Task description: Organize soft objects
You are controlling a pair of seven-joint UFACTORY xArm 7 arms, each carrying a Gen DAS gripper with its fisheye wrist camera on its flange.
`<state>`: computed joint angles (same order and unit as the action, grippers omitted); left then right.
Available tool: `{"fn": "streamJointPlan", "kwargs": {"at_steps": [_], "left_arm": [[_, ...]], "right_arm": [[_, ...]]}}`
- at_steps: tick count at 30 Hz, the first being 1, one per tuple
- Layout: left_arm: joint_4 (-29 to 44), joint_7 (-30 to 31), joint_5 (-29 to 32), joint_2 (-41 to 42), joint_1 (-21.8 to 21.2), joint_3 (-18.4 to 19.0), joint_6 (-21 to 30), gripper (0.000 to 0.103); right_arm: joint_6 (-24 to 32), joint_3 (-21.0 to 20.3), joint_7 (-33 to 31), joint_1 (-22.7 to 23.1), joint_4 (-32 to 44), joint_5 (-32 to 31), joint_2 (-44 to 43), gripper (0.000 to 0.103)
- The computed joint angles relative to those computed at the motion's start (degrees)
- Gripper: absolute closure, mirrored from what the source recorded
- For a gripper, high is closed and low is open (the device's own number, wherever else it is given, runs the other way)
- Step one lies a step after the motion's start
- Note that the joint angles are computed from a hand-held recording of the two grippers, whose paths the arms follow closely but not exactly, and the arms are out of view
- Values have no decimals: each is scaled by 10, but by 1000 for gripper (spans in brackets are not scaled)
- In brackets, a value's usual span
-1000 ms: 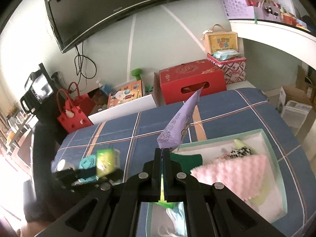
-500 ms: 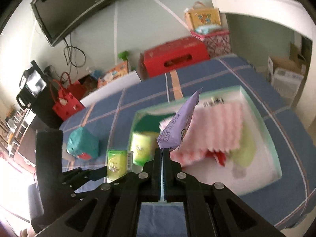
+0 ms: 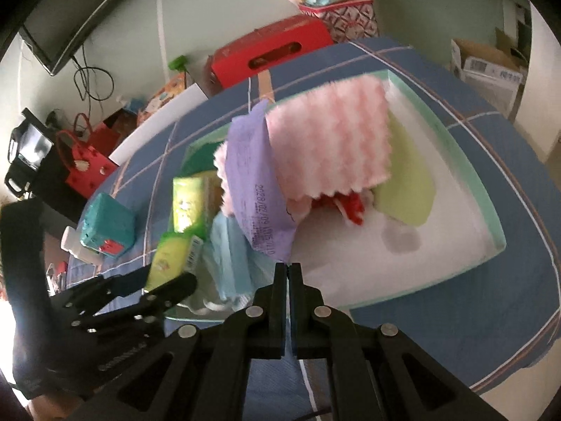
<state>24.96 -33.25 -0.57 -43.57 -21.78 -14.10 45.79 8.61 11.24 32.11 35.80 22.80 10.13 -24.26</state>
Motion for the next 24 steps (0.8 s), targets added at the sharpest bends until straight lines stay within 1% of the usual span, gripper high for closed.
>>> {"fn": "streamJointPlan", "kwargs": {"at_steps": [1, 2, 7, 12, 14, 15, 17, 21, 23, 24], "left_arm": [[-2, 0, -2, -4, -1, 2, 0, 41], [-6, 0, -5, -13, -4, 4, 1, 39], [-10, 2, -17, -33, -9, 10, 16, 38], [-29, 2, -25, -85, -11, 14, 36, 38], [-38, 0, -24, -113, -10, 12, 48, 32], [-43, -1, -22, -128, -8, 10, 53, 26], [-52, -5, -14, -155, -2, 5, 65, 25], [-66, -16, 6, -208, 20, 0, 105, 25], [-75, -23, 18, -241, 33, -1, 129, 20], [-79, -24, 23, -254, 39, 0, 138, 13]], "right_arm": [[1, -1, 0, 0, 1, 0, 2, 101], [3, -1, 1, 0, 0, 1, 2, 101], [26, 18, 18, -18, 6, -12, 1, 98], [48, 39, 47, -38, 8, -35, -10, 98], [61, 47, 58, -45, 13, -47, -12, 98], [69, 50, 62, -49, 15, -54, -12, 97], [89, 64, 75, -59, 25, -73, -13, 97], [112, 84, 102, -73, 42, -106, -9, 97], [124, 97, 121, -82, 51, -127, -10, 97], [129, 99, 127, -81, 51, -132, -13, 97]]}}
